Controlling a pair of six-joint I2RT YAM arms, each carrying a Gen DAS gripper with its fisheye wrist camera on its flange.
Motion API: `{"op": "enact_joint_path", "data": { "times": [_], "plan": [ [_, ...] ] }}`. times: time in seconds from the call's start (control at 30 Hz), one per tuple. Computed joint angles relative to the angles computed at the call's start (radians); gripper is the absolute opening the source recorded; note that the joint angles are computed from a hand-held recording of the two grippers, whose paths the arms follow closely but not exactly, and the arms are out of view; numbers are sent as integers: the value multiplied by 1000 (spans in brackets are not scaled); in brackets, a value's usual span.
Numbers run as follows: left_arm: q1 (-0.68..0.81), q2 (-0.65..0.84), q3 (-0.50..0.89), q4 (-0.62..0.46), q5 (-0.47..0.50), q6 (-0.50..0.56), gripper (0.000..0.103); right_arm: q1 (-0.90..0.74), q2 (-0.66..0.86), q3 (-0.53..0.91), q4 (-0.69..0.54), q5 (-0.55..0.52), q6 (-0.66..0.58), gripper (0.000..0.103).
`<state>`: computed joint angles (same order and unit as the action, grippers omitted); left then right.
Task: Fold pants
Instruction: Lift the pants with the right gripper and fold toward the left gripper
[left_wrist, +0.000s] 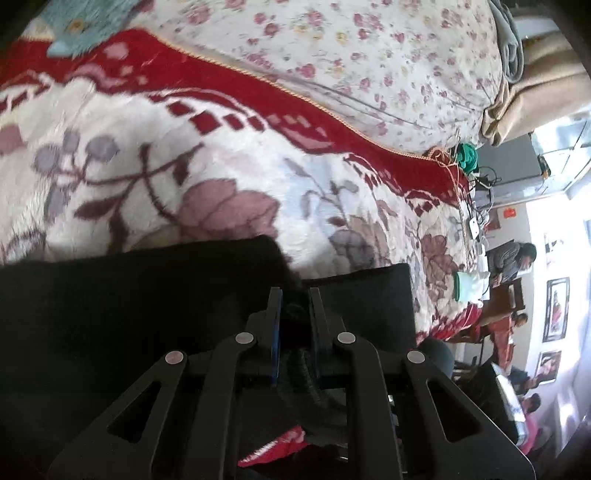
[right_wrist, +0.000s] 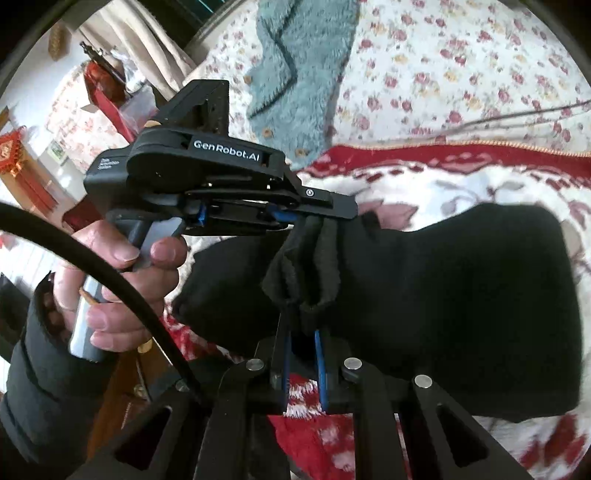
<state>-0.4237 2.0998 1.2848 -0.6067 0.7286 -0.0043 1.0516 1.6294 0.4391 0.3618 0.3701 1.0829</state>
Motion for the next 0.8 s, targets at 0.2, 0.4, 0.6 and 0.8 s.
{"op": "enact_joint_path", "data": {
  "times": [0.2, 0.4, 0.6, 0.8],
  "plan": [
    [32, 20, -39, 81, 51, -5, 12, 20, 86, 51, -10, 44, 34, 11],
    [72, 47, -46, 127, 91, -43, 14, 57, 126, 100, -60, 112, 45, 14],
    [188, -55, -163, 298, 136, -188, 14, 177, 255, 332, -330, 302, -61, 45],
    [240, -277, -305, 301, 155, -157, 35, 339, 218, 338, -332, 464, -143, 45]
  ]
}}
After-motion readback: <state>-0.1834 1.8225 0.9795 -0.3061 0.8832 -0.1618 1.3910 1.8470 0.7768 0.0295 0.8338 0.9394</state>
